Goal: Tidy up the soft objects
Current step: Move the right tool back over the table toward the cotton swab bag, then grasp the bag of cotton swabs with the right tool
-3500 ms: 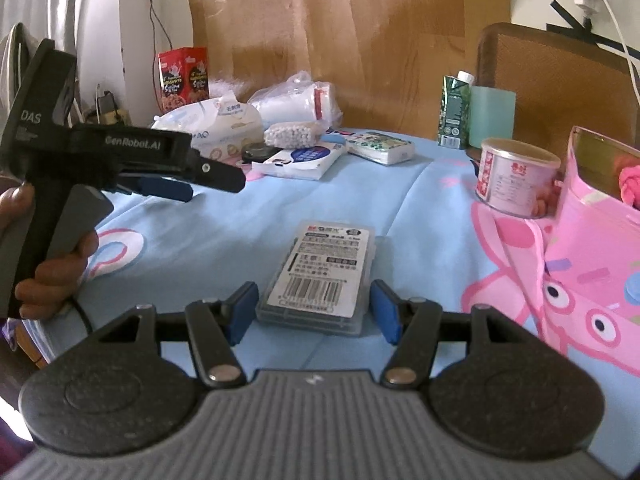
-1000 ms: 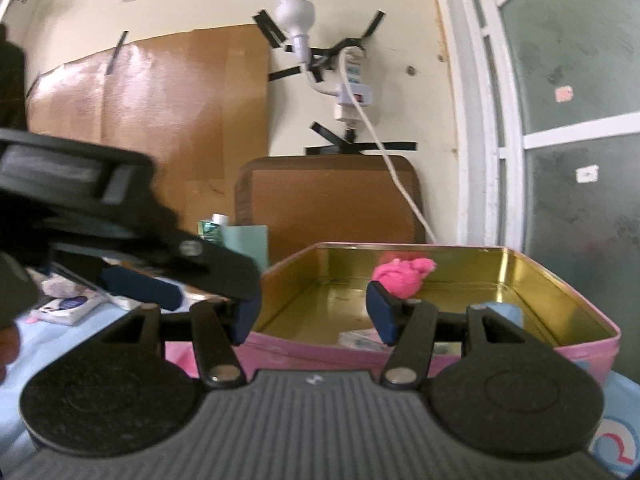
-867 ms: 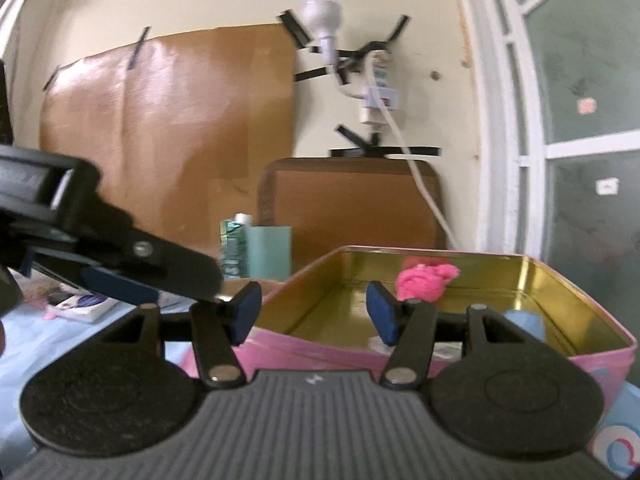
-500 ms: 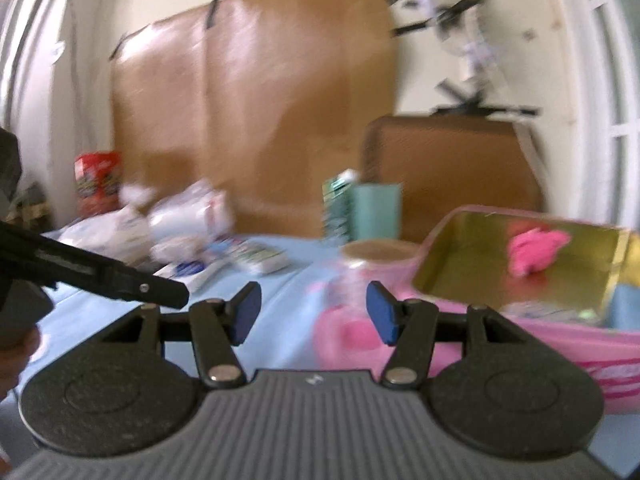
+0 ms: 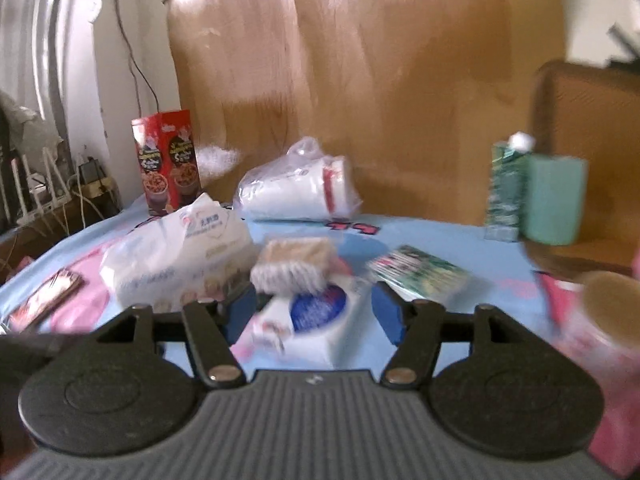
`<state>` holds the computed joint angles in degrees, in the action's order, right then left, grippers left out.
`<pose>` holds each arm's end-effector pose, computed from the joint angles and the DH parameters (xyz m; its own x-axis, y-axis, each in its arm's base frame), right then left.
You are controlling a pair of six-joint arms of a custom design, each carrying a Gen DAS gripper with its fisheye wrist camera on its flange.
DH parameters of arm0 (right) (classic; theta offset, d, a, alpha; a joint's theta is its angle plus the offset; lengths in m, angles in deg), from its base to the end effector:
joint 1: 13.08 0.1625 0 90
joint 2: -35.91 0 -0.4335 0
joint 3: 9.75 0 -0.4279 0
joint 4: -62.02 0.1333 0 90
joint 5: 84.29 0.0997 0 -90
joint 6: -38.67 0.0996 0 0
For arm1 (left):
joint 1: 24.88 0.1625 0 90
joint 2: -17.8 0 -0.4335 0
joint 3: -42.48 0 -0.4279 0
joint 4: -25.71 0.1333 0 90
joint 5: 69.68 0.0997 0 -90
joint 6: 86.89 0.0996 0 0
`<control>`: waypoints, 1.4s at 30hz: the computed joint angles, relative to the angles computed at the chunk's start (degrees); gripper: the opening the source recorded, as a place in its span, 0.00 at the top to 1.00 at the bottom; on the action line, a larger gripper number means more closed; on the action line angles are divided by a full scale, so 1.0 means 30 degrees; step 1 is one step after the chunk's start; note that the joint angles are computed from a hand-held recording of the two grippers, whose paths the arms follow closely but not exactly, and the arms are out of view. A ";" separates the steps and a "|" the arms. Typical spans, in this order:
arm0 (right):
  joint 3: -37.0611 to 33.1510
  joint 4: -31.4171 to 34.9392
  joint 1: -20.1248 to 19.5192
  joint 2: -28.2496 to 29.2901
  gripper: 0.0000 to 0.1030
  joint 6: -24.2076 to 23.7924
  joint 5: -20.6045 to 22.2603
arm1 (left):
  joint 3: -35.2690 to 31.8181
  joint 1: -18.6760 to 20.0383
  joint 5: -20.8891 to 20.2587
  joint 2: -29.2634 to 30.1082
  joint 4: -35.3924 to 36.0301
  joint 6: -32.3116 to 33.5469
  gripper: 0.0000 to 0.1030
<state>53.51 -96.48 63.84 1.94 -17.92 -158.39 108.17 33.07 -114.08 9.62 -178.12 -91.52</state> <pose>-0.0406 -0.8843 0.1842 -0.6838 -0.6031 0.4108 -0.7181 0.4564 -0.5253 -0.2365 -0.7630 -0.0924 -0.9293 -0.1702 -0.3277 0.2200 0.4578 -0.8614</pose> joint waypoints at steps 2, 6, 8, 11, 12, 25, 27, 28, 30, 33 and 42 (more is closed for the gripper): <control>-0.1684 0.1293 0.0423 0.0980 0.28 0.1198 -0.0863 | -0.0082 -0.0022 0.0057 0.0054 0.0100 0.0124 0.03; -0.4275 0.2854 0.0937 0.2617 0.28 0.3371 -0.2124 | -0.0333 -0.0116 0.0471 0.0252 0.0455 0.0172 0.03; -0.4526 0.2919 0.0998 0.2860 0.28 0.3632 -0.2509 | -0.0396 -0.0151 0.0636 0.0279 0.0801 0.0071 0.03; -0.4130 0.2778 0.0913 0.2743 0.47 0.3005 -0.2382 | -0.0533 -0.0185 0.0840 0.0347 0.1083 0.0081 0.03; -0.3883 0.2902 0.0870 0.2557 0.48 0.2643 -0.2178 | -0.0559 -0.0190 0.0895 0.0368 0.1122 0.0121 0.03; 0.0565 0.1711 -0.0488 -0.0595 0.54 0.1916 -0.0354 | -0.1130 -0.0325 0.1730 0.0597 0.2257 0.0447 0.01; 0.1270 0.1913 -0.0838 -0.1238 0.54 0.2250 0.0083 | -0.1214 -0.0351 0.1867 0.0631 0.2425 0.0500 0.01; 0.1618 0.1919 -0.0972 -0.1519 0.54 0.2364 0.0228 | -0.1251 -0.0366 0.1932 0.0647 0.2508 0.0511 0.01; 0.2331 0.1830 -0.1278 -0.2102 0.54 0.2556 0.0474 | -0.1340 -0.0398 0.2074 0.0690 0.2683 0.0541 0.01; 0.3207 0.1734 -0.1680 -0.2798 0.54 0.2843 0.0799 | -0.1477 -0.0451 0.2324 0.0757 0.2989 0.0616 0.01; 0.5678 -0.0084 -0.2463 -0.4297 0.44 0.2146 0.1267 | -0.2259 -0.0659 0.3397 0.1133 0.4578 0.1045 0.00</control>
<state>70.54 -96.73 56.45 -10.95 -11.48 -154.59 101.39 31.09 -103.89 13.02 -164.39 -88.38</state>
